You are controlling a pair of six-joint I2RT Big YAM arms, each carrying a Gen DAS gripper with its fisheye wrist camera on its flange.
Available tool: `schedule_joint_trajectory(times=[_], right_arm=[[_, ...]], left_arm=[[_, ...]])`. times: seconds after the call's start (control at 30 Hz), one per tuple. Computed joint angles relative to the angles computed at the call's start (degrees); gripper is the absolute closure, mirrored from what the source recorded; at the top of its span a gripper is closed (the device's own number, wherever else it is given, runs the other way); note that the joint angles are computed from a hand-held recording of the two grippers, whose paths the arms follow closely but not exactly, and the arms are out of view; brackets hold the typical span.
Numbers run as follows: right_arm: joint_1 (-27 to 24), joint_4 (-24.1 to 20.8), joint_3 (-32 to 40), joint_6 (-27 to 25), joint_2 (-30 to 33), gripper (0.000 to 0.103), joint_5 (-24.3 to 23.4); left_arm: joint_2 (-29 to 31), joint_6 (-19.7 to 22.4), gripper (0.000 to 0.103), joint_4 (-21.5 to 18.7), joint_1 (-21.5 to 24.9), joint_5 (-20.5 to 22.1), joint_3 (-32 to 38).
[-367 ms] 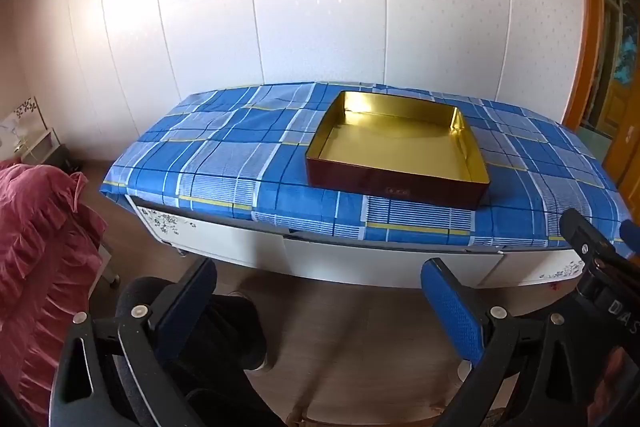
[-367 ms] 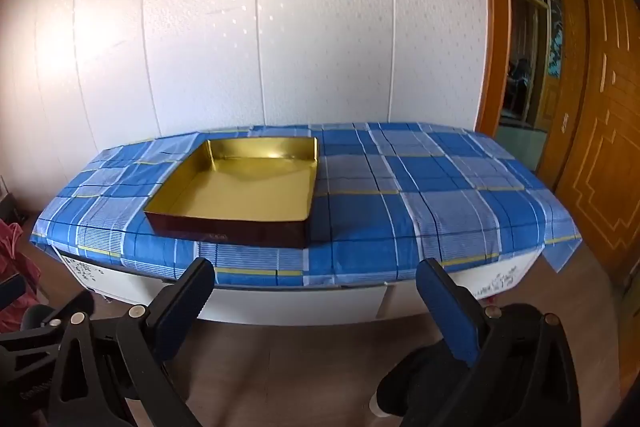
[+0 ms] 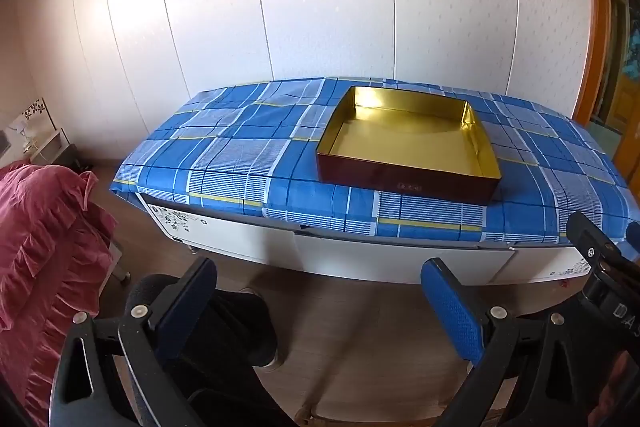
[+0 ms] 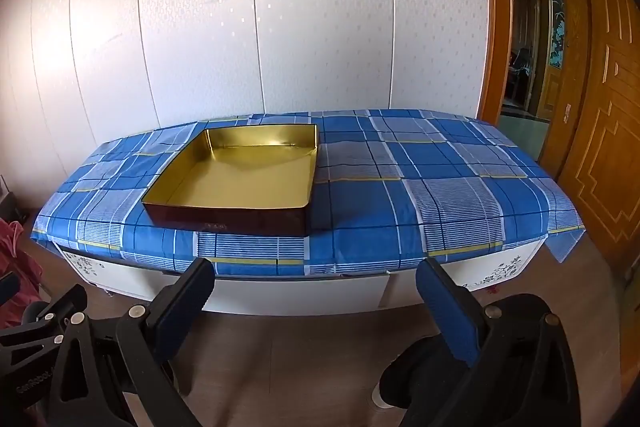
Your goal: Organize soft objects
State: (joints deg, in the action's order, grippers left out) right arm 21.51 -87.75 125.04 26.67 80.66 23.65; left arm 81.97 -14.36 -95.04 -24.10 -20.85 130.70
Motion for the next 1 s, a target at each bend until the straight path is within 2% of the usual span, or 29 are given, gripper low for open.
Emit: schedule_joint_trajectory(times=[0.27, 1.0], right_arm=[[5.73, -4.77, 3.68, 4.63, 1.06, 0.000, 3.89], [5.47, -4.60, 3.03, 4.52, 0.69, 0.000, 3.32]], left_arm=[[-0.14, -0.02, 0.000, -0.18, 0.06, 0.04, -0.81], [0.28, -0.62, 0.000, -0.98, -0.08, 0.04, -0.55]])
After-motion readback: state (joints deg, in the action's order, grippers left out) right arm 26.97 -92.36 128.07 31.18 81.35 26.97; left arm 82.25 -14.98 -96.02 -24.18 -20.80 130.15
